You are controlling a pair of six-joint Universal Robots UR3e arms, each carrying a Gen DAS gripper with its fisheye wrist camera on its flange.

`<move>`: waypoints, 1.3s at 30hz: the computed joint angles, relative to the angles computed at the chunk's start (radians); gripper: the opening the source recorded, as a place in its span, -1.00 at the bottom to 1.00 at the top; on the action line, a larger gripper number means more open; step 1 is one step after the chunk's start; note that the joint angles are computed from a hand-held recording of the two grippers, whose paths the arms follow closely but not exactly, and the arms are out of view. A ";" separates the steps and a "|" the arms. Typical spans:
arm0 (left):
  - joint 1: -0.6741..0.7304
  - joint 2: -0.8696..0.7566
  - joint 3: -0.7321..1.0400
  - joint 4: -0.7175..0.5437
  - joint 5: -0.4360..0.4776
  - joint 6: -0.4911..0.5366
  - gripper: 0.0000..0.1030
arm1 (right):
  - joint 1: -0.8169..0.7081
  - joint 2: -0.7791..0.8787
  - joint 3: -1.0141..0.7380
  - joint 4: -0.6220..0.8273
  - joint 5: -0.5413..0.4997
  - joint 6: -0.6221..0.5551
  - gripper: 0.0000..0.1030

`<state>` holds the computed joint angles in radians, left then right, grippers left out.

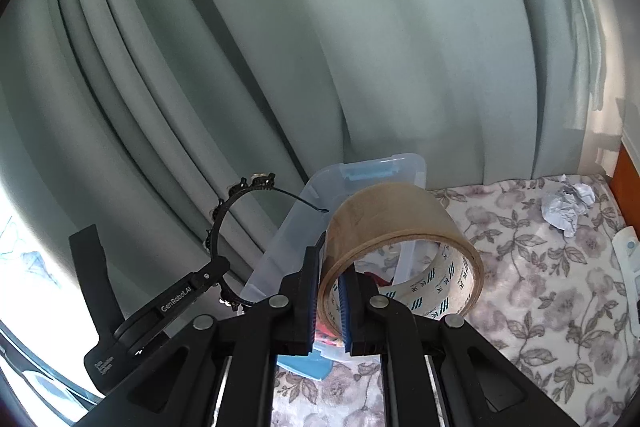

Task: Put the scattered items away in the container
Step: 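Carry the headband and tape roll over the clear box with both tools, then open both tools to drop the headband and tape roll into the box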

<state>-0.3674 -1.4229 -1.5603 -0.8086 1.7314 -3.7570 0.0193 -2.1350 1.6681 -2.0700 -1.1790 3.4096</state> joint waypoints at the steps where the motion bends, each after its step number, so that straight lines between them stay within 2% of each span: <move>1: 0.005 0.003 -0.005 -0.002 -0.002 0.002 -0.73 | 0.012 0.014 -0.001 -0.006 -0.001 0.000 -0.80; 12: 0.018 0.014 -0.044 -0.027 0.003 0.013 -0.73 | 0.109 0.118 -0.006 -0.029 -0.027 0.006 -0.80; 30: -0.004 -0.032 -0.013 -0.075 0.037 0.014 -0.72 | 0.131 0.232 -0.013 -0.095 -0.025 -0.002 -0.79; 36: -0.017 -0.057 0.013 -0.095 0.035 0.006 -0.70 | 0.151 0.277 -0.062 -0.059 -0.043 -0.017 -0.69; 39: -0.049 -0.076 0.034 -0.097 0.047 0.003 -0.64 | 0.174 0.293 -0.088 -0.044 -0.077 -0.029 -0.51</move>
